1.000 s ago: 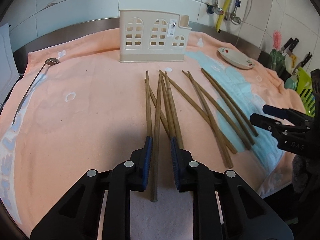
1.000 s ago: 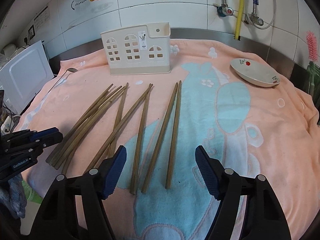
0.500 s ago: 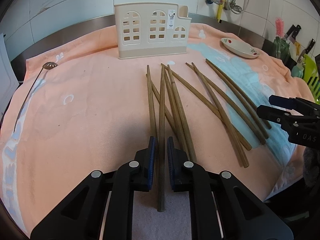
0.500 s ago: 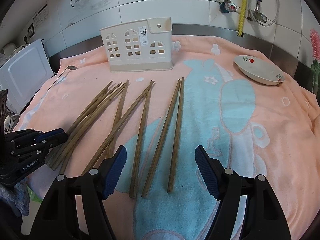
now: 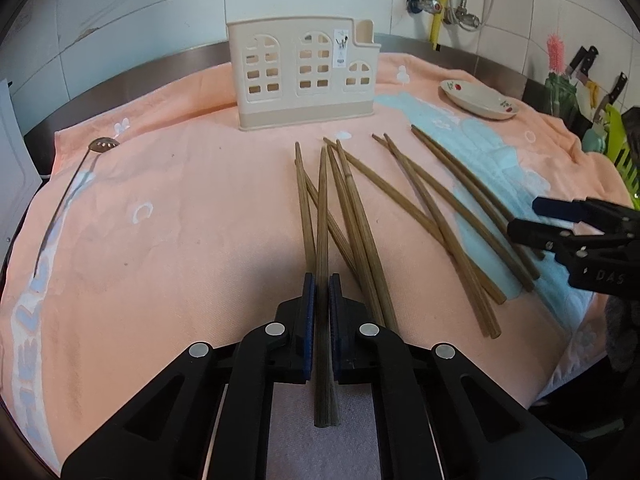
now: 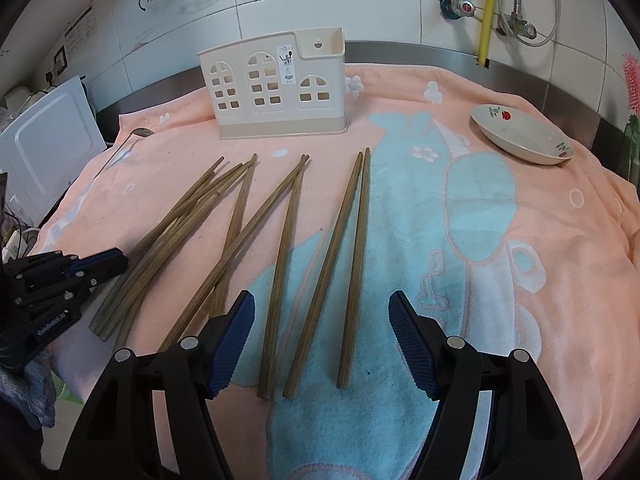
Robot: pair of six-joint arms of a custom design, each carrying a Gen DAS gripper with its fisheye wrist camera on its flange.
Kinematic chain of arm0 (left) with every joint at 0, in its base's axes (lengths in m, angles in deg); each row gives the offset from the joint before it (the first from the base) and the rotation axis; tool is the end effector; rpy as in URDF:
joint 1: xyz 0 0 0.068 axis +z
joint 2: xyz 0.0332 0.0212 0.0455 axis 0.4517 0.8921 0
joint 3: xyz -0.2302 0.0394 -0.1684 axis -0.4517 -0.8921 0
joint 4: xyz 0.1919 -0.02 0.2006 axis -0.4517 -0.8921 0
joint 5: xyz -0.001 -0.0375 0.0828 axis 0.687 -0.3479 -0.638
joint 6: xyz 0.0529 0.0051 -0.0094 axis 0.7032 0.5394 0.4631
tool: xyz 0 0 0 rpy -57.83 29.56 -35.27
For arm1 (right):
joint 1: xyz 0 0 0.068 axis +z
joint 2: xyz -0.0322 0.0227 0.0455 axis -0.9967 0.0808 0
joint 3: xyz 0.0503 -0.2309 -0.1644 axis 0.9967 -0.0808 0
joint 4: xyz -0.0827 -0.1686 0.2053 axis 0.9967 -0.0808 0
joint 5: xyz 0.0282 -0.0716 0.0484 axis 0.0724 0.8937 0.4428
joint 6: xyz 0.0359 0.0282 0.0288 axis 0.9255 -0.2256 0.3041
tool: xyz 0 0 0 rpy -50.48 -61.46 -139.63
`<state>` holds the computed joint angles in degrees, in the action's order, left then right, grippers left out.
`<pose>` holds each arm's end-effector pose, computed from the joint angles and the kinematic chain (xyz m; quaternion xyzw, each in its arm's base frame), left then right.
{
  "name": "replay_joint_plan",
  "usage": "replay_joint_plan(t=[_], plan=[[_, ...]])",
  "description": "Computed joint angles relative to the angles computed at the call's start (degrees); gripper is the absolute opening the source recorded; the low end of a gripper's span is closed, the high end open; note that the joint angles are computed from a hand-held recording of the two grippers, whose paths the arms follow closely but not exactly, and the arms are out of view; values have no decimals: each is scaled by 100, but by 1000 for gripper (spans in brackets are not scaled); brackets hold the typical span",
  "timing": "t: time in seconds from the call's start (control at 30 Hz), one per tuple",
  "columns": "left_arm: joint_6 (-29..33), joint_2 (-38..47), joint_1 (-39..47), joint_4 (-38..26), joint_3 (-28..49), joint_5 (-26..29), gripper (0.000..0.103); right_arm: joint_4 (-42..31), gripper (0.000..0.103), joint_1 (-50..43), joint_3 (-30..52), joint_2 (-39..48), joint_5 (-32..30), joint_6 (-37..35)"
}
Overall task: Organize utensils
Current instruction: 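Lift the chopstick with the left tool and carry it toward the caddy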
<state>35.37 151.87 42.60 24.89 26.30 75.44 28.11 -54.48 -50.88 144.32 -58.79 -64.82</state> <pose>0.2577 0.0586 0.0216 0.1254 0.9165 -0.0615 0.3748 0.2536 0.1436 0.0505 -0.0538 0.9365 0.0597 0.3414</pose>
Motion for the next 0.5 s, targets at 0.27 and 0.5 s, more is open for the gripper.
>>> replay_joint_plan(t=[0.27, 0.5], plan=[[36, -308, 224, -210, -8, 223, 5, 35, 56, -135, 61, 99, -166, 62], [1, -494, 428, -403, 43, 466, 5, 83, 42, -219, 110, 203, -214, 106]])
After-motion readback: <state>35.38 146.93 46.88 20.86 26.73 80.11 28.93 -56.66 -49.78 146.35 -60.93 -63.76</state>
